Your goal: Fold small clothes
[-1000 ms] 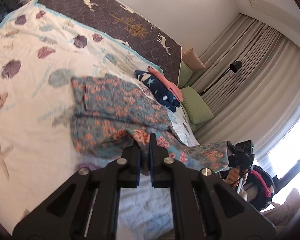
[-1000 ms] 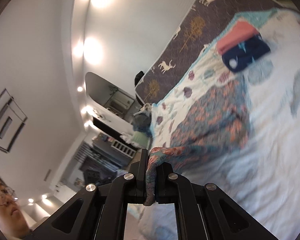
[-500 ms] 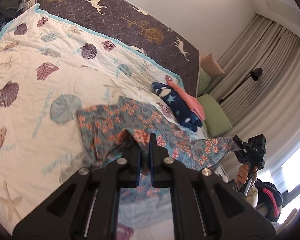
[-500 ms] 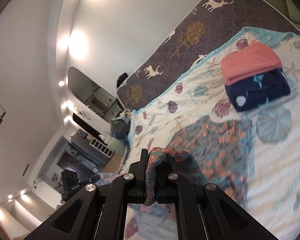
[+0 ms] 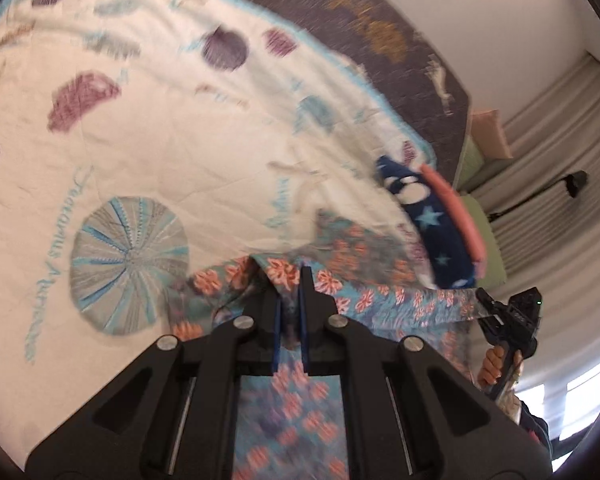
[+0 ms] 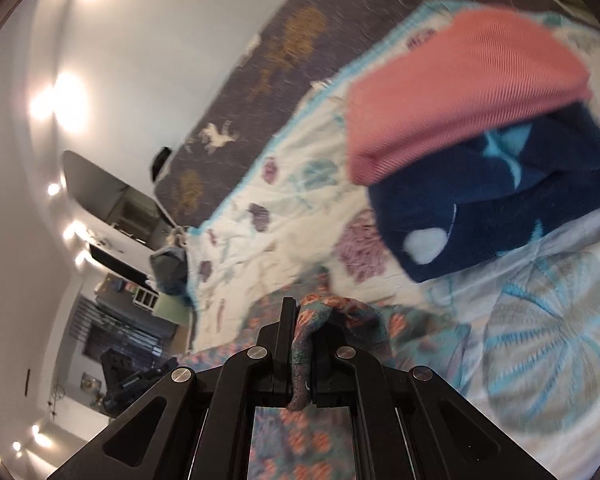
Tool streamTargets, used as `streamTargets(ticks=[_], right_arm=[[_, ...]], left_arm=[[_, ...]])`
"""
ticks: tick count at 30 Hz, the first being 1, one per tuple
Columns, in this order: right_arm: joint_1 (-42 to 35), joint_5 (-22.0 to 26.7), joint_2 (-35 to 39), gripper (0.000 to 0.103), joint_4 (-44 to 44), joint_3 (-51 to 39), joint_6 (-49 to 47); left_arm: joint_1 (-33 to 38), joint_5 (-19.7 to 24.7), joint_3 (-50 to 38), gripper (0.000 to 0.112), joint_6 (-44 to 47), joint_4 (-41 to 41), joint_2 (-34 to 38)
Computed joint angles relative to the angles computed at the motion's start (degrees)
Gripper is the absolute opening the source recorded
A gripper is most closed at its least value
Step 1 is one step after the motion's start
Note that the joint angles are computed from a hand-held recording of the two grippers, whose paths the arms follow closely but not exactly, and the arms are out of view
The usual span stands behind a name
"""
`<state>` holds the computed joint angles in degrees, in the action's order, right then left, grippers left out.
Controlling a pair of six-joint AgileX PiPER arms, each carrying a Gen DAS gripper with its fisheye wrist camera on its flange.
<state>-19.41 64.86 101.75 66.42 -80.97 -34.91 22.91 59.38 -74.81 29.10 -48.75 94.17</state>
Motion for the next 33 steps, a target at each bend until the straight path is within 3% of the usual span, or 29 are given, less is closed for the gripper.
streamTargets(ticks=[3,6,9,12,14,17,20,24,27,29,33], right_arm=[[2.5,-3.3,5.1,0.006,-3.8,-3.4,3.7],[3.6,-5.9,7.7,0.007,-8.0,-5.4,7.6],[3.2,-5.2,9.1,0.007,-7.8,-5.9,7.2],[2.9,-4.8,8.6,0.011,-8.1,-5.8,8.1],[2.1,-4.3,7.3,0.022,-8.2,-5.2,8.8],[0.9,-4.9,2.3,0.039,-9.5,-2.4,8.6],[1.5,-5.2,-3.7,0.041,-14.1,-0.1,7.9],[9.7,-5.2,-10.6,0.041,-26.0,2.3,6.7],[21.0,-7.9,-12.2,0.038,-39.3,3.7,12.1],[24.6,-9.7,-11.2,0.038,-45.1,4.1,16.2],[22.3,-9.2,-11.1,0.038,-42.4,6.0,16.7]], left_arm=[[-1.6,-2.2,-1.3,0.009,-1.0,1.3,4.9],[-0.3,-0.7,-1.9,0.009,-0.8,-1.1,8.2],[0.8,0.0,-1.0,0.01,1.0,-2.8,7.9],[1.3,-0.2,-0.7,0.022,-0.9,-0.5,6.0],[2.7,0.9,0.0,0.032,-2.4,-0.7,4.2],[4.7,2.6,1.3,0.032,-0.3,-3.0,0.8],[5.0,5.5,3.0,0.032,3.1,-4.5,-3.5],[-3.0,6.7,5.3,0.033,3.9,3.2,-8.3],[-12.1,0.9,7.2,0.033,-1.5,12.2,-8.6],[-15.1,-2.2,7.5,0.033,-5.5,16.1,-7.3],[-15.1,-5.3,9.6,0.033,-7.7,18.7,-9.8]])
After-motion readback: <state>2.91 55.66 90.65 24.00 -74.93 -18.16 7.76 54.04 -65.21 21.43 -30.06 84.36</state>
